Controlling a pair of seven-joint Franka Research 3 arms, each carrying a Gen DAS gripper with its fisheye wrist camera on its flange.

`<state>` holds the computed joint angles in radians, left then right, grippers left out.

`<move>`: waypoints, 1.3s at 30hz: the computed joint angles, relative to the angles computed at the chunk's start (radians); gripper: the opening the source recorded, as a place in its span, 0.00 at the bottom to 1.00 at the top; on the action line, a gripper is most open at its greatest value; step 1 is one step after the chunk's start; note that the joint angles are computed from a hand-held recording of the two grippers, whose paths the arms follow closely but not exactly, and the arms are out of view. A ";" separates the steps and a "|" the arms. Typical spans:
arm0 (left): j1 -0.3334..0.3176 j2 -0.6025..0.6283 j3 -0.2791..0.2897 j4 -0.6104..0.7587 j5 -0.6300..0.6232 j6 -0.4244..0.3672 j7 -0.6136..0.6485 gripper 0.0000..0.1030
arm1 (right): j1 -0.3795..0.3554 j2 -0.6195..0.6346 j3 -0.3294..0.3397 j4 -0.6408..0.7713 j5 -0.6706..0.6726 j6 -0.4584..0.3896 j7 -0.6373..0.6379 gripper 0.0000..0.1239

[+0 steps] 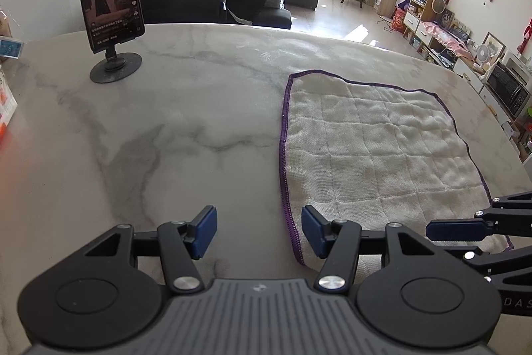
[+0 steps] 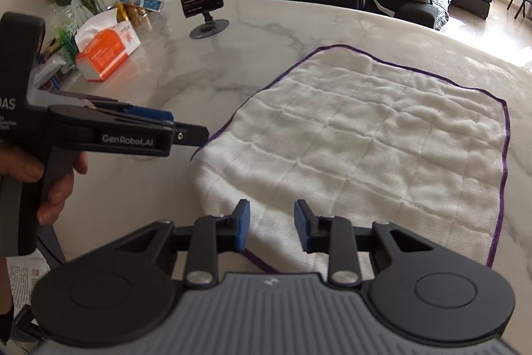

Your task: Fold towel

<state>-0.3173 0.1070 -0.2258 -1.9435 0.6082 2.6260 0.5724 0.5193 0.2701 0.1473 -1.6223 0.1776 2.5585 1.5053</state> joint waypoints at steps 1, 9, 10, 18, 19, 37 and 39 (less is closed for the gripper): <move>0.001 -0.006 0.001 -0.007 0.001 0.002 -0.004 0.56 | 0.003 0.011 0.005 0.015 0.000 -0.006 -0.009 0.27; 0.014 -0.039 -0.001 -0.051 -0.001 0.009 -0.021 0.56 | 0.028 0.075 0.017 0.090 0.010 -0.045 -0.042 0.22; 0.016 -0.042 -0.001 -0.054 -0.002 0.009 -0.024 0.56 | 0.030 0.078 0.017 0.093 0.011 -0.047 -0.046 0.22; 0.024 -0.044 -0.003 -0.056 -0.001 0.012 -0.036 0.56 | 0.039 0.073 0.022 0.085 0.023 -0.040 -0.089 0.23; 0.024 -0.042 -0.004 -0.053 -0.003 0.012 -0.034 0.56 | 0.043 0.075 0.018 0.086 0.014 -0.037 -0.089 0.23; 0.026 0.005 -0.010 -0.028 -0.133 0.103 0.095 0.56 | -0.034 0.054 0.006 0.048 0.135 0.036 0.025 0.04; 0.026 0.020 -0.015 -0.021 -0.159 0.136 0.141 0.56 | -0.045 0.054 0.007 0.046 0.155 0.033 0.033 0.04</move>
<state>-0.2918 0.1271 -0.2409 -1.9644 0.4490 2.7616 0.7132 0.4746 0.3237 0.1543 -1.5762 0.3321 2.5912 1.5382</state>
